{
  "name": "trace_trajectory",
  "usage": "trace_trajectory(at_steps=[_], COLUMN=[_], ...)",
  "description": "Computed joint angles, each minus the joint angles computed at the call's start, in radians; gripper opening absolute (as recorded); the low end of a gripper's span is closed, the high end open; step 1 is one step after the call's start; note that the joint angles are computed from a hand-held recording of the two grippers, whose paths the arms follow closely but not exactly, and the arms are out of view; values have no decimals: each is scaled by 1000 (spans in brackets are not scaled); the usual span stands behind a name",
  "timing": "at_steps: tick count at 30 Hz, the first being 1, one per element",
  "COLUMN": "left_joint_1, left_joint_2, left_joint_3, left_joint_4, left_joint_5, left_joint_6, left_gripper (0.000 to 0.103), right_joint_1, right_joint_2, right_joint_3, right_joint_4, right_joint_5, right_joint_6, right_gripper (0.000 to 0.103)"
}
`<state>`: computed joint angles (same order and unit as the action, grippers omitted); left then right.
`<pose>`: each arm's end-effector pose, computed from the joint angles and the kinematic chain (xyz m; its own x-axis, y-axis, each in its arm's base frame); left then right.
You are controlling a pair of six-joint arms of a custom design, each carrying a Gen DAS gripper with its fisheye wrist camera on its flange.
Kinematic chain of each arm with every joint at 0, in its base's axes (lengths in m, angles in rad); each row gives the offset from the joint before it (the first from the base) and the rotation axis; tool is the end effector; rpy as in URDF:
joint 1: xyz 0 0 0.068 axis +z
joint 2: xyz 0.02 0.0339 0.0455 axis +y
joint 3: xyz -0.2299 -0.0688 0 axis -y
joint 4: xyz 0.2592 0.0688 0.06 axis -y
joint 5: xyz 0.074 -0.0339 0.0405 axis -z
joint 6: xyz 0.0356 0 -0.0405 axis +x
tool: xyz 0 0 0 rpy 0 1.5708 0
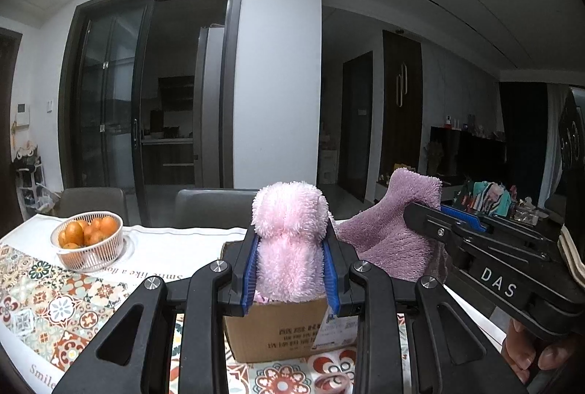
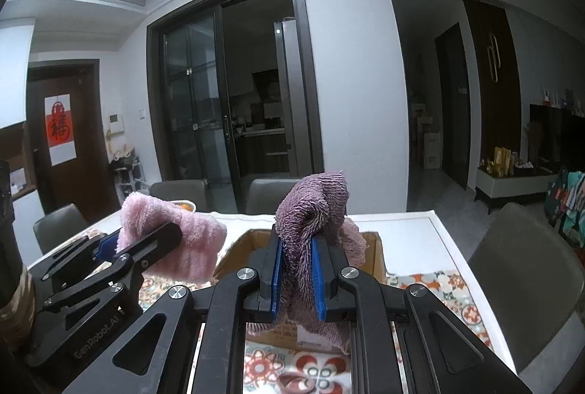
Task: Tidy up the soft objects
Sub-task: 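Lift and carry the wristbands and towel over the cardboard box with both grippers, then open both grippers dropping the wristbands and towel into the box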
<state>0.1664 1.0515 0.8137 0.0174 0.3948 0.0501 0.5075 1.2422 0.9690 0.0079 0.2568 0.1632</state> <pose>0.2747 0.0322 0.2870 -0.2045 0.0125 -0.9788 0.2278 0.9731 -0.0351 0.2808 0.1458 0.2905 -0.2677 0.0310 -0.9630 -0.2152 0.9723 0.0911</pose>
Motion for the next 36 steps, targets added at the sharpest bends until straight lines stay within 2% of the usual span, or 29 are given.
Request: trace_trajectory(at_steps=[11, 20, 30, 36], left_joint_1=[-27, -43, -68, -84], left_joint_2=[169, 316, 484, 587], left_joint_3=[91, 169, 293, 374], left_joint_4=[88, 133, 86, 10], left_joint_5=[-30, -47, -76, -83], left_joint_6=[8, 2, 13, 28], left_gripper=[30, 30, 31, 32], right_joint_1=[-36, -85, -110, -143], right_joint_2=[107, 243, 402, 507], right_joint_3=[53, 150, 297, 385], right_joint_4=[65, 75, 24, -47], right_joint_5=[-34, -83, -98, -135], right_joint_6=[-20, -39, -38, -17], right_gripper=[16, 16, 16, 16])
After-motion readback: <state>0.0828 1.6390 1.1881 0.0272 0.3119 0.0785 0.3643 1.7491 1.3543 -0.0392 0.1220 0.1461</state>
